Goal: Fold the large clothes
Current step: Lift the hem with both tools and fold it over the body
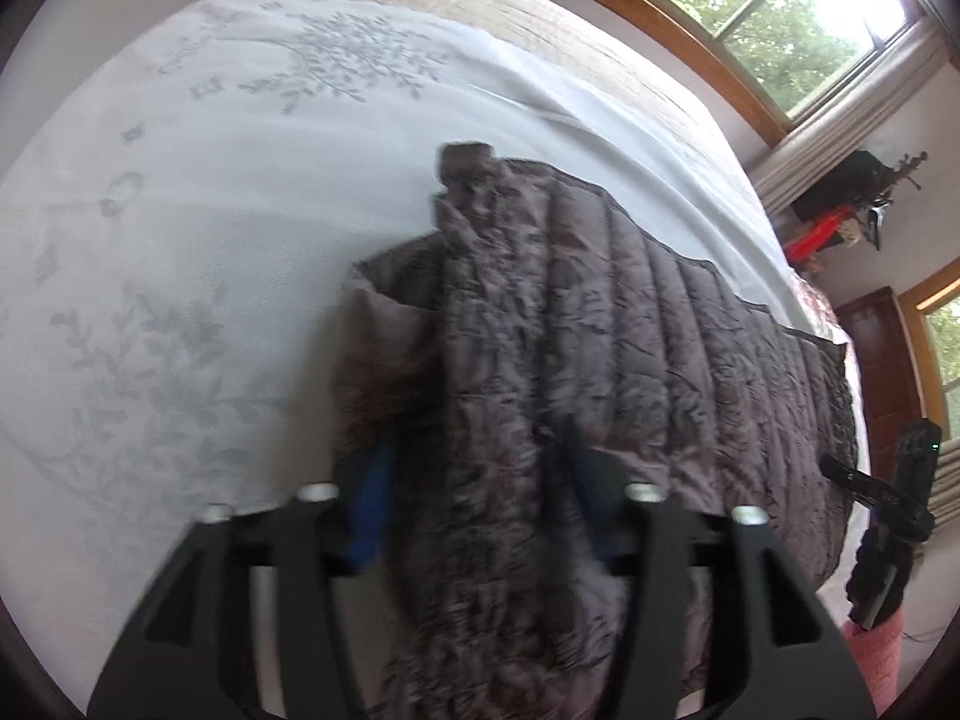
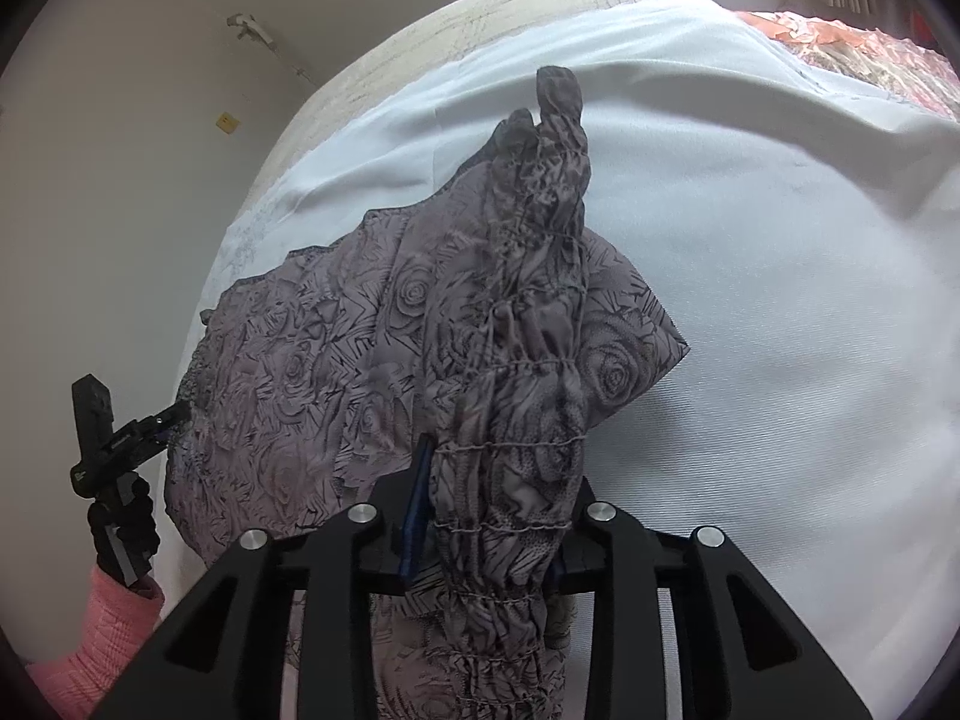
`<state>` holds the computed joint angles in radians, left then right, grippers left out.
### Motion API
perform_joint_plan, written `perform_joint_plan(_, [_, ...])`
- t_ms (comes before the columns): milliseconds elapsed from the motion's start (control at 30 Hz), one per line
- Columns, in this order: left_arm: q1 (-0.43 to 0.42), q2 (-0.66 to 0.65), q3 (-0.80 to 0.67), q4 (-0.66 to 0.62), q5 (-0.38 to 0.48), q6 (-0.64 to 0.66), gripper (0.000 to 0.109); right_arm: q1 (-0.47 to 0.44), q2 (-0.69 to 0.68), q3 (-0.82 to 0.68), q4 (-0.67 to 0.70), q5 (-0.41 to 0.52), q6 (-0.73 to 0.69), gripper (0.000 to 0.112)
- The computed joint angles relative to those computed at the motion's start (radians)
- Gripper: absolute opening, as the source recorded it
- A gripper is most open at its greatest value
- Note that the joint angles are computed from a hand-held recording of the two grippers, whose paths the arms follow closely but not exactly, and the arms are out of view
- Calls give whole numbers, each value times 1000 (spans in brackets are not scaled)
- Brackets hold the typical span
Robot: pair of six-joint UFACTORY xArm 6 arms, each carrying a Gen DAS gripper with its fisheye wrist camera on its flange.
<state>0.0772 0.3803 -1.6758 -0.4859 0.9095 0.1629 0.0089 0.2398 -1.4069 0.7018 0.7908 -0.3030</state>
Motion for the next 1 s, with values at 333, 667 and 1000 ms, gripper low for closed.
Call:
perform_joint_plan(333, [39,59,-34,-85,46,64,77,-1,19,-5,14,2,4,37])
perform_joint_plan(667, [13,-5,25,-154,-6,106,16,-7,-53,52,113,-16,-64,20])
perform_joint_plan(1000, [10,-269,248,-160,-31,117,13,-10,-268,198,133,50,-77,18])
